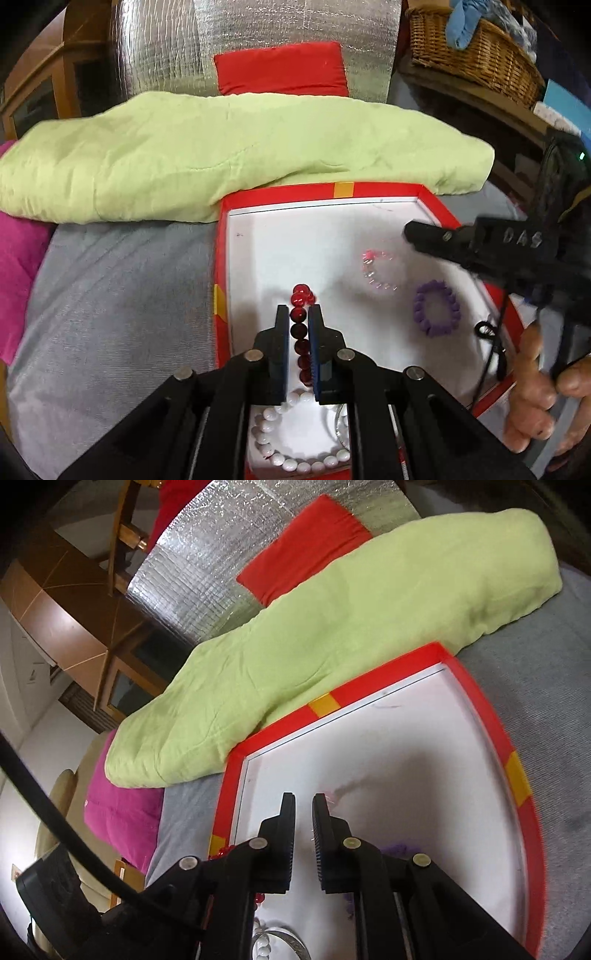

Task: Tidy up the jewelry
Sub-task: 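Carry the red bracelet into the box with the left tool while the right tool drops the pink bracelet there, then open both tools and lift them away from the box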

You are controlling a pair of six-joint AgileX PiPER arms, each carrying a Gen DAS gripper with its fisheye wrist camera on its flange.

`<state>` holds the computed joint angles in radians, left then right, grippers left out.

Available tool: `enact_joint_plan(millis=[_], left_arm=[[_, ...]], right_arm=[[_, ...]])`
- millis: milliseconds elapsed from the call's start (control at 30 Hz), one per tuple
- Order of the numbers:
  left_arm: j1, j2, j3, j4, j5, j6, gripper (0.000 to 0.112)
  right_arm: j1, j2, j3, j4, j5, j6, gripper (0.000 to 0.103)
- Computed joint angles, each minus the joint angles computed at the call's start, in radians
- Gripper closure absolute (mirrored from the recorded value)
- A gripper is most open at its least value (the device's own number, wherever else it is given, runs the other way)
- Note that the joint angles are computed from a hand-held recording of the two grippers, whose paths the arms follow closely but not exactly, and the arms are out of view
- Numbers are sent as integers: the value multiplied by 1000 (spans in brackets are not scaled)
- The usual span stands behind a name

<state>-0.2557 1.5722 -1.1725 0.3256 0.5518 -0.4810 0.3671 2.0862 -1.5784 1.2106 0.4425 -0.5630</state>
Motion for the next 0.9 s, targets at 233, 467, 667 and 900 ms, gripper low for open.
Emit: enact_joint_plan(millis=[233, 467, 667, 900], left_arm=[[-25, -68, 35, 92, 41, -111, 101], [-132, -175, 115, 231, 111, -263, 84], [-269, -267, 177, 294, 207, -383, 65], [-508, -352, 255, 393, 387, -618, 55]], right_arm=[[-35, -157, 185, 99, -38, -166, 56], [-81, -335, 369, 94, -76, -214, 56], [-105, -496, 551, -10, -95, -199, 56], [-163, -639, 749, -68, -19, -190, 55]])
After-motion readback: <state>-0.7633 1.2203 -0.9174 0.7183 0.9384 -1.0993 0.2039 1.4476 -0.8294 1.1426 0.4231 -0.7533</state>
